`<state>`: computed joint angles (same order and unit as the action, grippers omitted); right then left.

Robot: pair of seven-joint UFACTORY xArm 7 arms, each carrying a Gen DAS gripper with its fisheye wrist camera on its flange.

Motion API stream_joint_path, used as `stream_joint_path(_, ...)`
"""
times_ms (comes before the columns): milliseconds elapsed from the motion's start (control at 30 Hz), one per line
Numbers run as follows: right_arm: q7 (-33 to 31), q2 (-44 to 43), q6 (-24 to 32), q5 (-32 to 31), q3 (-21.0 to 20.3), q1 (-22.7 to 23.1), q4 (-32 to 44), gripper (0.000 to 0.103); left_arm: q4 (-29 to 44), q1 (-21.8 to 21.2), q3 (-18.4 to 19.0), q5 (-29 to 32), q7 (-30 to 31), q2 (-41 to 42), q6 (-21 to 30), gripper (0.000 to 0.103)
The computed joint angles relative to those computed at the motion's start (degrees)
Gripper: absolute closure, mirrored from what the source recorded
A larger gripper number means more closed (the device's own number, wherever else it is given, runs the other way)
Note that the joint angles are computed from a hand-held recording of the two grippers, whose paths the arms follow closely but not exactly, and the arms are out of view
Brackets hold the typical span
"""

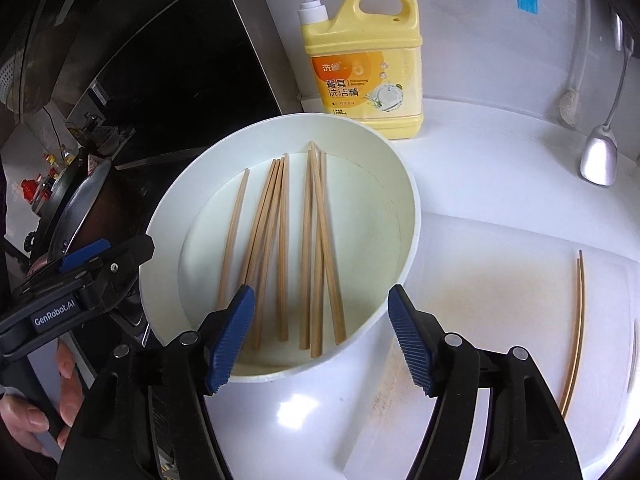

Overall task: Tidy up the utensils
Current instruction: 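Move both open tools back over the last two chopsticks on the board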

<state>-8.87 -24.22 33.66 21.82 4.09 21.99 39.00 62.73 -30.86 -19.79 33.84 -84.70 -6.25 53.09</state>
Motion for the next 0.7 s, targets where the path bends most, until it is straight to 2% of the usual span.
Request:
stream_joint_path(200, 0.34, -6.23, 1.14, -0.85, -2.08, -2.36, -5.18, 0.037, 6.04, -2.32, -0.71, 3.81, 0.27, 5.06, 0.83, 0.013)
stream_joint_path(400, -2.13, -14.35, 3.87, -3.31, -6.67, -6.99, -10.51, 0.035, 16.09, -8.57, 0.6, 7.29, -0.8, 13.54, 3.38, 0.012)
stream_joint_path(567, -9.07, -20.72, 5.59, -6.1, -12.35, -12.39, -14.77, 0.033, 26.18, -15.22, 2.48, 8.94, -1.9, 22.18, 4.33, 0.01)
stream_joint_path(633, -12.55, -21.66, 7.03, -6.73, -15.21, -14.88, -15.35, 0.033, 30.55, -18.1, 3.29, 8.2, -3.09, 25.65, 6.02, 0.009)
stream_joint_path(700, -17.02, -22.13, 6.85, -6.41, -18.25, -16.88, -16.09, 0.031, 33.4, -20.46, 4.15, 7.17, -5.07, 28.37, 5.33, 0.009)
